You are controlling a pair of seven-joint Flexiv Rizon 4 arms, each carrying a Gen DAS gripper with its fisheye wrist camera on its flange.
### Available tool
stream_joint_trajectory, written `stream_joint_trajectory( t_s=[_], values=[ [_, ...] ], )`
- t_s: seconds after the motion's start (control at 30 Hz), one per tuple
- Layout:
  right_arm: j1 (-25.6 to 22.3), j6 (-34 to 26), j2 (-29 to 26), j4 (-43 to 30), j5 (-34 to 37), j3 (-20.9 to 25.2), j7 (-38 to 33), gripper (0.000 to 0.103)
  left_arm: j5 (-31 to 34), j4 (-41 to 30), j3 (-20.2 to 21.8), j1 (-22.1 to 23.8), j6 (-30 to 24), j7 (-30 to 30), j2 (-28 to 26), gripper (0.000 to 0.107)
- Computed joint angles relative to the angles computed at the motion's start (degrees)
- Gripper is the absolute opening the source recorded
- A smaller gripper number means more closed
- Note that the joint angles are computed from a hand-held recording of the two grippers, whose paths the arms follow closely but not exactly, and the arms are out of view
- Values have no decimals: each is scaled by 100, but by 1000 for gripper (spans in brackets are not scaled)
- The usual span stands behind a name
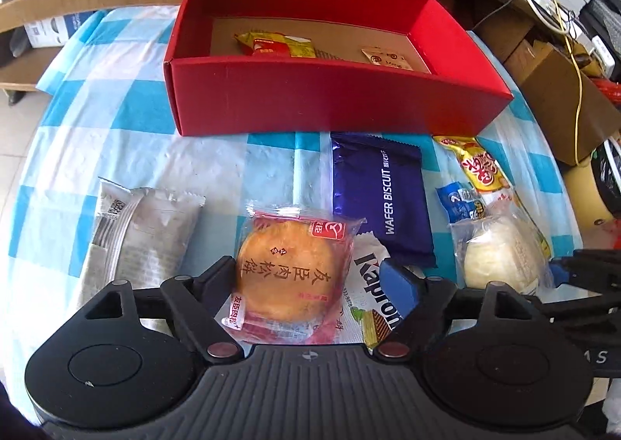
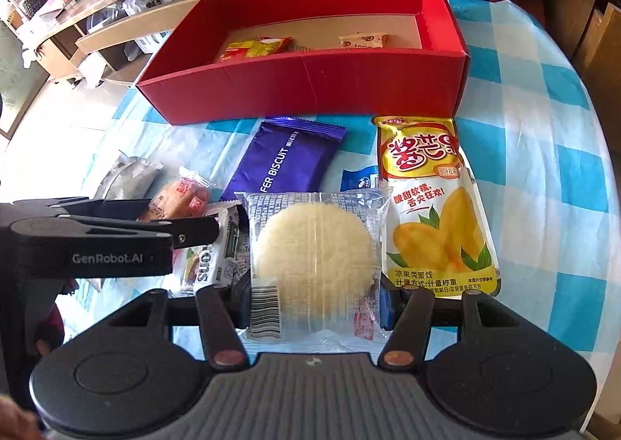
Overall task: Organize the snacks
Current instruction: 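Lift both wrapped pastries and carry them over the red box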
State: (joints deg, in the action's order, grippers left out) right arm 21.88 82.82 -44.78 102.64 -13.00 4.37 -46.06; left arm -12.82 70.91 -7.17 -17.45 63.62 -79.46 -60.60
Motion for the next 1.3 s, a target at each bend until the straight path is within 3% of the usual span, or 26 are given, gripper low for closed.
stream_joint_trajectory(
  t_s=[0.1,0.17,0.33,0.53,0.7,1.3],
  values=[
    [-36,-31,-32,-43,6,47,-42,72,-41,39,-64,47,40,34,6,77],
    [-22,-22,-34,-50,1,34,-55,72,-77,139,-126,95,119,76,53,62],
    [76,58,-5,-9,-11,-87,-2,72,-10,299,9,-6,240,10,181,61],
    [282,173,19,42,-110,-354,142,72,48,554,-107,4,582,165,335,61],
    [719,308,57,129,-293,-932,452,72,138,560,5,-135,821,172,374,61],
    [1426,745,37,85,-481,-2121,1217,72,508,-171,601,-579,1273,-484,153,61]
  ],
)
